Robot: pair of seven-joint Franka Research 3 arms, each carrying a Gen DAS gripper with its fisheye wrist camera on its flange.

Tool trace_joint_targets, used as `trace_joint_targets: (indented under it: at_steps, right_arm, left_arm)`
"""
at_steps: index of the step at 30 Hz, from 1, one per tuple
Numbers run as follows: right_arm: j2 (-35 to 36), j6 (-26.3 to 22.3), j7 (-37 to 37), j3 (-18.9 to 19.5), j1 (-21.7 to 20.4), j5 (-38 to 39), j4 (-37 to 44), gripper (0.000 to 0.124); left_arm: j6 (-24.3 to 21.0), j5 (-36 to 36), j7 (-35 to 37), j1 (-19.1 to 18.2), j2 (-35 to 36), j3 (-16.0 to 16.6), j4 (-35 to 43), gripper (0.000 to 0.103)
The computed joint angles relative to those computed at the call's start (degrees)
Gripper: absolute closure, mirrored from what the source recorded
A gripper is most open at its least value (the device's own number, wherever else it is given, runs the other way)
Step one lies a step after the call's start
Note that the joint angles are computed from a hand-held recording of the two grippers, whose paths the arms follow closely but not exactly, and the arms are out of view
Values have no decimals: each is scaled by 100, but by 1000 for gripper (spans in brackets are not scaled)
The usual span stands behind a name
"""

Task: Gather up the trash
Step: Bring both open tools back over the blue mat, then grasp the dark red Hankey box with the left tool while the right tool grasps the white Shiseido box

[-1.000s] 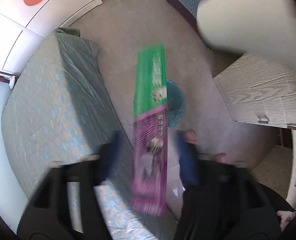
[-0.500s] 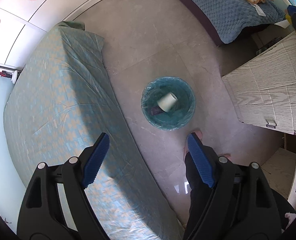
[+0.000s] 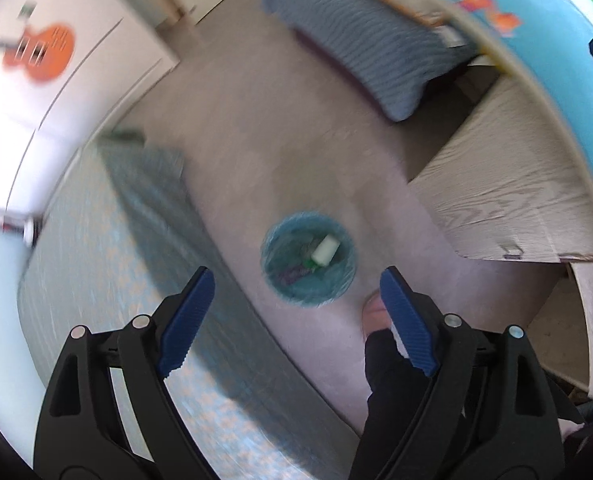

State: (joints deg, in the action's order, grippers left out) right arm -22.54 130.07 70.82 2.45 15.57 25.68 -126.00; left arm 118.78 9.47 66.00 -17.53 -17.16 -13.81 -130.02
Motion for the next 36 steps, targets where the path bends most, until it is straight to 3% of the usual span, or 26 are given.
trace_joint_targets:
  at_steps: [10,19,25,36]
  right_arm:
    - [-1697,-162,361,-620,-1023,-405,-1221,42]
    - [-2583,-664,71,-1369,-2483,-948,-1714,41]
    - [-2603,-803,-243,-1820,-3304,-1129,-1742,41]
    - [-1914,-691,-788,-2053,-3996,-1192,-1514,41]
  left_arm:
    - [135,372,88,-745,1308,-673,1718,12]
    - [-364,963,-119,-1781,2891,-984,3711,11]
    - [-906,1308,-184,-2576,3914,-863,5168,10]
    - [-1742,1496,255,-3573,5382,-366,7435,10]
